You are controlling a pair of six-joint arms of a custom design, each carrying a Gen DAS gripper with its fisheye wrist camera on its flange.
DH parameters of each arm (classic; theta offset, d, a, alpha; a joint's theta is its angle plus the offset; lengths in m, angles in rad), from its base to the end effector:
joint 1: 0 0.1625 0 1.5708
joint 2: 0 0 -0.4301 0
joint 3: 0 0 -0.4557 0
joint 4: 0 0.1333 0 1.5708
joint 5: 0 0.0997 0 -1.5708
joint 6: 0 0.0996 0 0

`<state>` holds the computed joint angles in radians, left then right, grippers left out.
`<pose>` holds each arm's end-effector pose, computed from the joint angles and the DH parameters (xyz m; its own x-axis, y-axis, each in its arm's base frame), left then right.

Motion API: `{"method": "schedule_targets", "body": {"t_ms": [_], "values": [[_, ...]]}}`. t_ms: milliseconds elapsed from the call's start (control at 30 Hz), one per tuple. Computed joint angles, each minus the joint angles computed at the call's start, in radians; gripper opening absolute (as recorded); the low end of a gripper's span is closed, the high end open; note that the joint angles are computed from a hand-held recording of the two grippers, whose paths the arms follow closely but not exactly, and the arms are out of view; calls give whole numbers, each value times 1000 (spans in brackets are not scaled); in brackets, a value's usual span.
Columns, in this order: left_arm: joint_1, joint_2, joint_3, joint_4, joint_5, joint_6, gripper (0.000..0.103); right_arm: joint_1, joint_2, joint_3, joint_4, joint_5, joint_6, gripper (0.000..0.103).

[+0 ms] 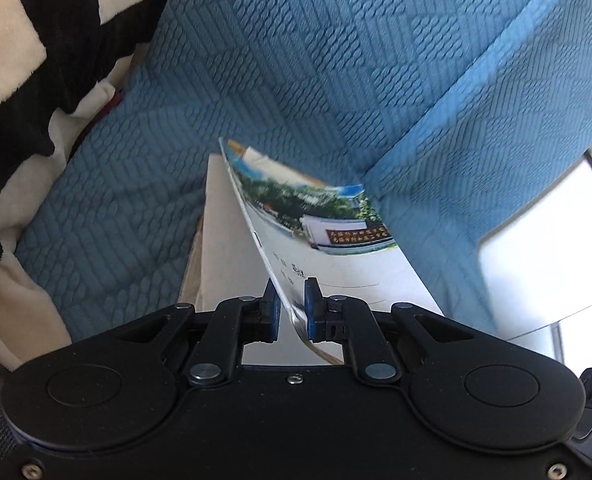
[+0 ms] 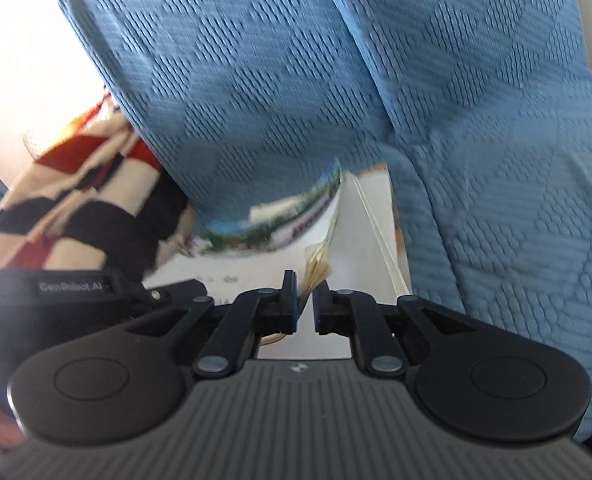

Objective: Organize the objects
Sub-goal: 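Carry the upright lined form with both grippers over the book stack, then lower the form flat onto the stack and open both grippers, then raise both open tools back away from the stack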

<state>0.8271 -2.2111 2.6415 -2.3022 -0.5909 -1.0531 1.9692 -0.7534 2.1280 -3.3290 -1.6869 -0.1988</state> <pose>-0.0230 -0.3441 0.2938 -0.8472 -0.5138 -0.1349 -0.1812 0.5181 -0.8359 0.3186 -0.4431 -0.0446 -0.8429 -0.5074 0.1792 -0.5368 0.7697 -0.3457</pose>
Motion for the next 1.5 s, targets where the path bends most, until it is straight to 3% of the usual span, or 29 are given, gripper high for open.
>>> {"method": "schedule_targets", "body": {"t_ms": [100,167,200,267,300,333,433,667,1033,1267,1500], "values": [[1,16,-15,59,9,-38,11,-1,0,-4,40,-19,9,13],[-2,10,-23,98,11,-66,19,-1,-5,-4,62,-34,25,14],[-8,2,-25,123,17,-86,22,1,-8,-8,83,-46,35,18],[-24,-13,-35,196,34,-133,44,4,-15,-16,131,-74,55,33],[-35,-21,-41,238,43,-159,47,5,-20,-15,143,-82,64,43],[-47,-33,-45,278,50,-186,50,4,-30,-10,148,-81,67,47],[-89,-61,-67,403,57,-262,57,10,-65,11,157,-98,68,48],[-264,-80,-158,790,106,-525,66,43,-185,58,130,-80,37,48],[-537,49,-363,1347,115,-948,83,137,-377,68,147,-22,-44,48],[-662,127,-440,1526,69,-1096,96,175,-484,102,186,-5,-69,48],[-775,174,-463,1620,-9,-1196,100,205,-573,163,205,-27,-89,48]]}}
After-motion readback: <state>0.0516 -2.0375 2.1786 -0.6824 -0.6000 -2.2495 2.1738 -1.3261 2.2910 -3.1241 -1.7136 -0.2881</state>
